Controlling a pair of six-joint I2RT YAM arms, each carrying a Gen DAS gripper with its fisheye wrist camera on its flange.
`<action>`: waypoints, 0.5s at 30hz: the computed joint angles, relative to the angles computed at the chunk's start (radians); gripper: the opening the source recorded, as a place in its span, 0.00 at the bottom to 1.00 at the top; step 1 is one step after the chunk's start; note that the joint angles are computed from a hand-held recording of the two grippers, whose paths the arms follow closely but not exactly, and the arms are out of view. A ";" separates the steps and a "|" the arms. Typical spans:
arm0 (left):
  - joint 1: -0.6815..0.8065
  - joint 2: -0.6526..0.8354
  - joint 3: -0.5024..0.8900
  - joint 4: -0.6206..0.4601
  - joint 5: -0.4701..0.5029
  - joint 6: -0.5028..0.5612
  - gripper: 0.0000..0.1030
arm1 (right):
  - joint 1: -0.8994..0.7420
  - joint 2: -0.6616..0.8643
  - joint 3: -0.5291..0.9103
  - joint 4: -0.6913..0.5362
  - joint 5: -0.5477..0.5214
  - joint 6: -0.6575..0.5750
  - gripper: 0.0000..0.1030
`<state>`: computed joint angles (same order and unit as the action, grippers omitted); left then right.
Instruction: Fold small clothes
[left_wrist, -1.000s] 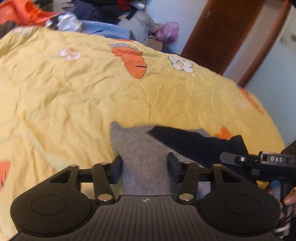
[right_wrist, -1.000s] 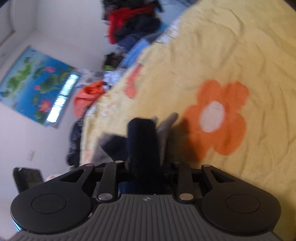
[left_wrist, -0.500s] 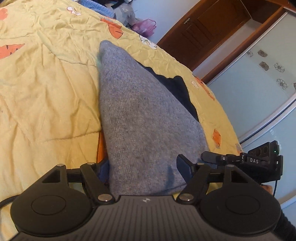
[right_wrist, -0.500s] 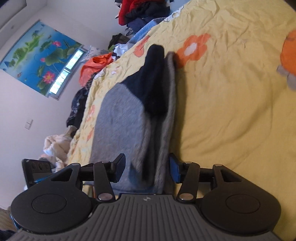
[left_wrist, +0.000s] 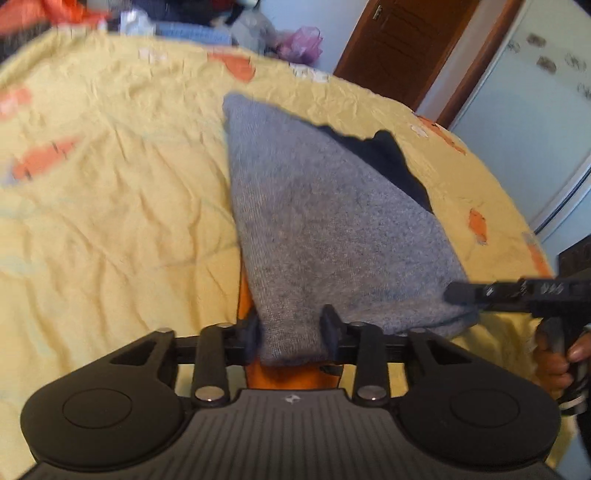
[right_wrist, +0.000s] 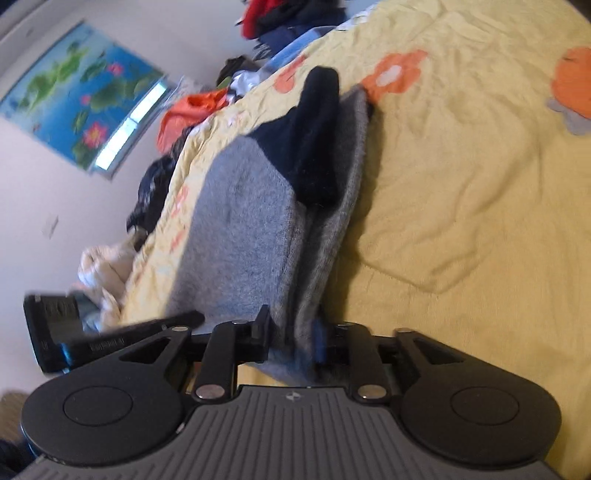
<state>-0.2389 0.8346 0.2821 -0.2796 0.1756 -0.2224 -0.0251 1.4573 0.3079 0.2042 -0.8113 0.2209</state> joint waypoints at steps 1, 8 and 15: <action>-0.086 -0.092 -0.007 -0.034 -0.111 -0.001 0.52 | -0.005 -0.073 -0.026 -0.001 0.017 0.012 0.36; -0.635 -0.010 -0.039 0.083 -0.628 0.124 0.90 | 0.105 -0.145 0.054 -0.054 0.153 -0.008 0.36; -0.518 0.176 -0.064 0.228 -0.557 0.121 0.61 | 0.246 -0.036 0.124 -0.093 0.279 -0.038 0.35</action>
